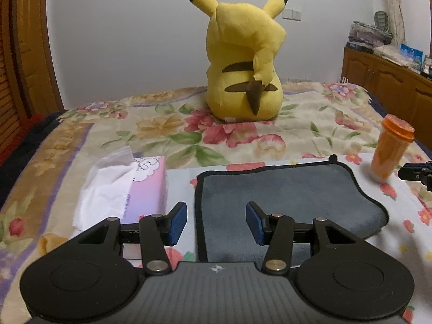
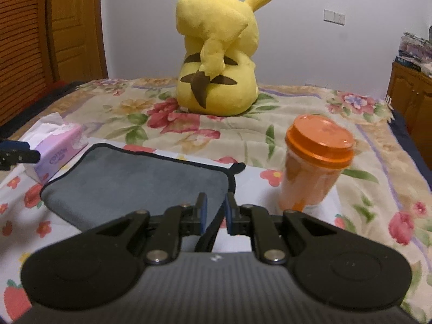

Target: Fold towel

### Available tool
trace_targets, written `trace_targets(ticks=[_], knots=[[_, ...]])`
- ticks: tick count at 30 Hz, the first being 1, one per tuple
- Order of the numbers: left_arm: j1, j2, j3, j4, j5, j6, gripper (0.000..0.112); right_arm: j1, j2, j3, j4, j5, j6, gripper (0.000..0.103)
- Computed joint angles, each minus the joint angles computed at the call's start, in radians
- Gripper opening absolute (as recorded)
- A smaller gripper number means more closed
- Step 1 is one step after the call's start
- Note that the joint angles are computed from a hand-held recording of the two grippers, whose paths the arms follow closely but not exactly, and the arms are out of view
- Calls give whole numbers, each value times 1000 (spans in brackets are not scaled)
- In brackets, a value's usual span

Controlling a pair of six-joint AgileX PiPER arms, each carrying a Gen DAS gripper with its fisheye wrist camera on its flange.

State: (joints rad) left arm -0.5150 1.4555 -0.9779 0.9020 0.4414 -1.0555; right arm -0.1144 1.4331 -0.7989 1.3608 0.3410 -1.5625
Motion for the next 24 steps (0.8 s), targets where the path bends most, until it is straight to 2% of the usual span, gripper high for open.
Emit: trace_targets(ticks=[11, 22, 23, 24], knots=[[-98, -151, 11, -94, 146, 106, 53, -34, -184, 50, -242, 64, 260, 14], [-255, -257, 34, -94, 295, 65, 55, -59, -339, 94, -409, 145, 443, 15], [-274, -264, 36, -88, 310, 55, 57, -64, -351, 98, -415, 153, 450, 17], [-293, -272, 37, -79, 325, 42, 60, -72, -365, 101, -422, 165, 459, 32]])
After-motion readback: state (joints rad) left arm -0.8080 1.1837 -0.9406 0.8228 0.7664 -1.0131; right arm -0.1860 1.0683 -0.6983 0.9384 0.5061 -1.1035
